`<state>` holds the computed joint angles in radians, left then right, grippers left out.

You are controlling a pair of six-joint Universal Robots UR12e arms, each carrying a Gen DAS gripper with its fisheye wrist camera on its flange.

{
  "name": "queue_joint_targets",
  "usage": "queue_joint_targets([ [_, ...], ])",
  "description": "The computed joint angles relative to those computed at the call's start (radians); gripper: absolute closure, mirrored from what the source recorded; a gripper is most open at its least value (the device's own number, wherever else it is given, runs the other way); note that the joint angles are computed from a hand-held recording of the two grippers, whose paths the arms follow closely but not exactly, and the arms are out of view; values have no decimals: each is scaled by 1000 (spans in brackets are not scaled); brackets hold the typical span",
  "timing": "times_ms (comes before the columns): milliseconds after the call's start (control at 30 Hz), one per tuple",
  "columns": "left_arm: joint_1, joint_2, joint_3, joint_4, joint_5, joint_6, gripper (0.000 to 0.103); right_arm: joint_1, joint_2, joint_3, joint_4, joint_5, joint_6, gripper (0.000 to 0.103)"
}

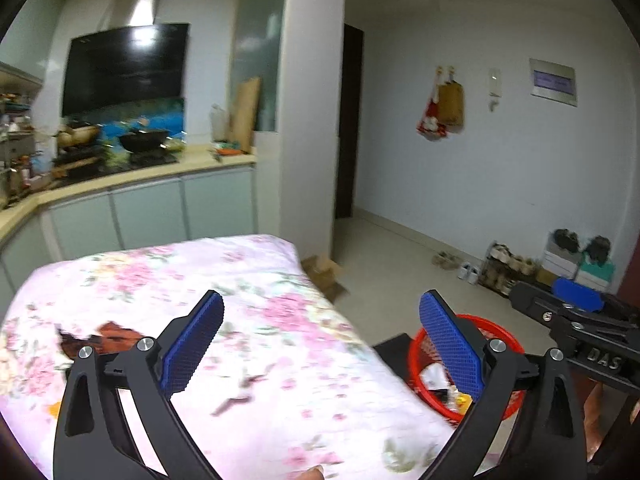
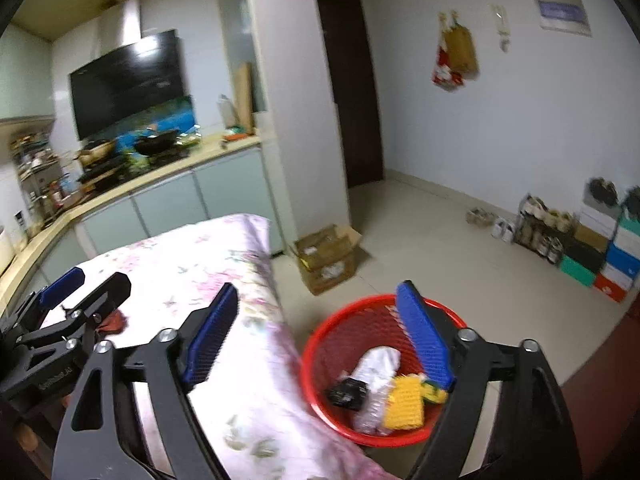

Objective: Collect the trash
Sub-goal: 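Move both tools back over the bed toward the remaining yellow foam net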

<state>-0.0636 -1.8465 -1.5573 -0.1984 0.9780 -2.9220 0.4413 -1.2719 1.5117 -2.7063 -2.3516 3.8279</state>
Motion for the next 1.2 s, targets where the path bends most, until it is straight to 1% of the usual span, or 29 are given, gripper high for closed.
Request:
queue_joint_targets([
  [67, 13, 6, -9, 24, 12, -15, 7, 14, 23, -19, -66, -22, -55, 14],
  [133, 26, 9, -15, 42, 16, -35, 7, 21, 36, -35, -99, -32, -87, 12],
  [200, 41, 11, -18, 66, 22, -70, 7, 29, 49, -50, -121, -42, -109, 7],
  [300, 58, 15, -20, 84, 38, -95, 7, 36, 67, -75, -155, -32, -148, 7],
  [467, 85, 18, -20, 93, 69, -109, 7, 41, 87, -114, -146, 5, -184, 7],
  [633, 118, 20, -19, 94, 109, -142, 7, 47, 113, -154, -142, 27, -199, 7],
  [733, 137, 21, -17, 75, 143, -149, 7, 45, 122, -171, -133, 74, -187, 7],
  [833, 159, 14, -6, 56, 212, -159, 7, 40, 126, -181, -119, 118, -166, 7],
  [967, 193, 6, 12, 34, 327, -205, 7, 36, 136, -196, -99, 166, -148, 7],
  [1100, 217, 4, 19, 8, 377, -210, 7, 35, 149, -213, -88, 196, -146, 7],
  [1200, 222, 2, 19, -35, 377, -195, 7, 37, 160, -228, -82, 207, -161, 7],
])
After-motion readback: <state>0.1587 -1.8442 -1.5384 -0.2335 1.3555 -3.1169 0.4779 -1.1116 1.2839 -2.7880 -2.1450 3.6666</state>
